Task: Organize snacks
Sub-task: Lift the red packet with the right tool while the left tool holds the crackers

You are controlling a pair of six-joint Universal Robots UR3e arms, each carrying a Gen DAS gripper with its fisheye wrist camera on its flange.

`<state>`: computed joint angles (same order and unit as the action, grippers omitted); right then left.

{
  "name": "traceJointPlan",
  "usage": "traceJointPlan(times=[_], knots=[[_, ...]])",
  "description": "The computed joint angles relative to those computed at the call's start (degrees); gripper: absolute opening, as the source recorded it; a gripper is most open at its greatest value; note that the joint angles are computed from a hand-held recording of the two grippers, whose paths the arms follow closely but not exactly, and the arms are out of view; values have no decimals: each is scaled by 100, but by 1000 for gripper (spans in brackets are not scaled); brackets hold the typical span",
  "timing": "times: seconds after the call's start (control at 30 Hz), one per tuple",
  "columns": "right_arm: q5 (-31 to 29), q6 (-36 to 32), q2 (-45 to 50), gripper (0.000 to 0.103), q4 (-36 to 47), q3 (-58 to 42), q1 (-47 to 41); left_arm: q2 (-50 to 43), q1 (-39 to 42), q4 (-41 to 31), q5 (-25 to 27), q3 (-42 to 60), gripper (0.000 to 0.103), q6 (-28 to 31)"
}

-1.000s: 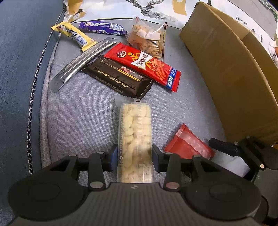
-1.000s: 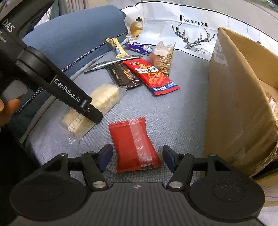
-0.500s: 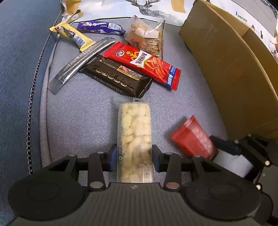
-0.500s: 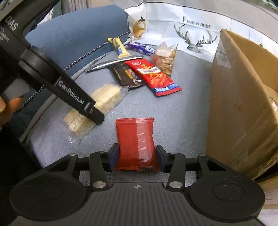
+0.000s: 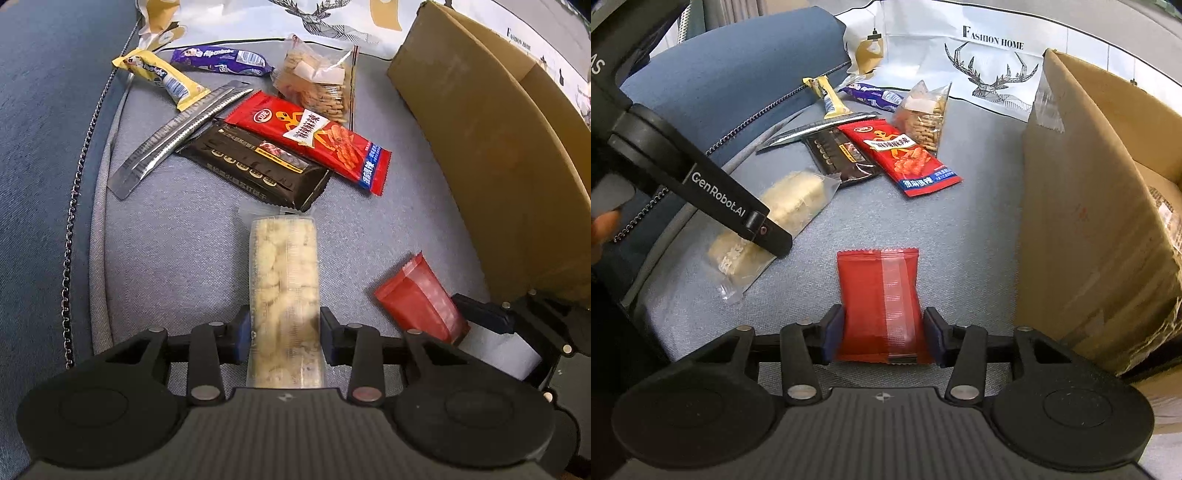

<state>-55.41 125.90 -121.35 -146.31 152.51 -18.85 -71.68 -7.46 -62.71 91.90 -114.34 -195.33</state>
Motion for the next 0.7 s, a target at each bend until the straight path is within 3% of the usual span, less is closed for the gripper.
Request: traceJointPlan(times=[0.7], knots=[[-62, -19, 51, 50, -226, 71, 52, -1, 10, 45, -22, -53, 42, 48]])
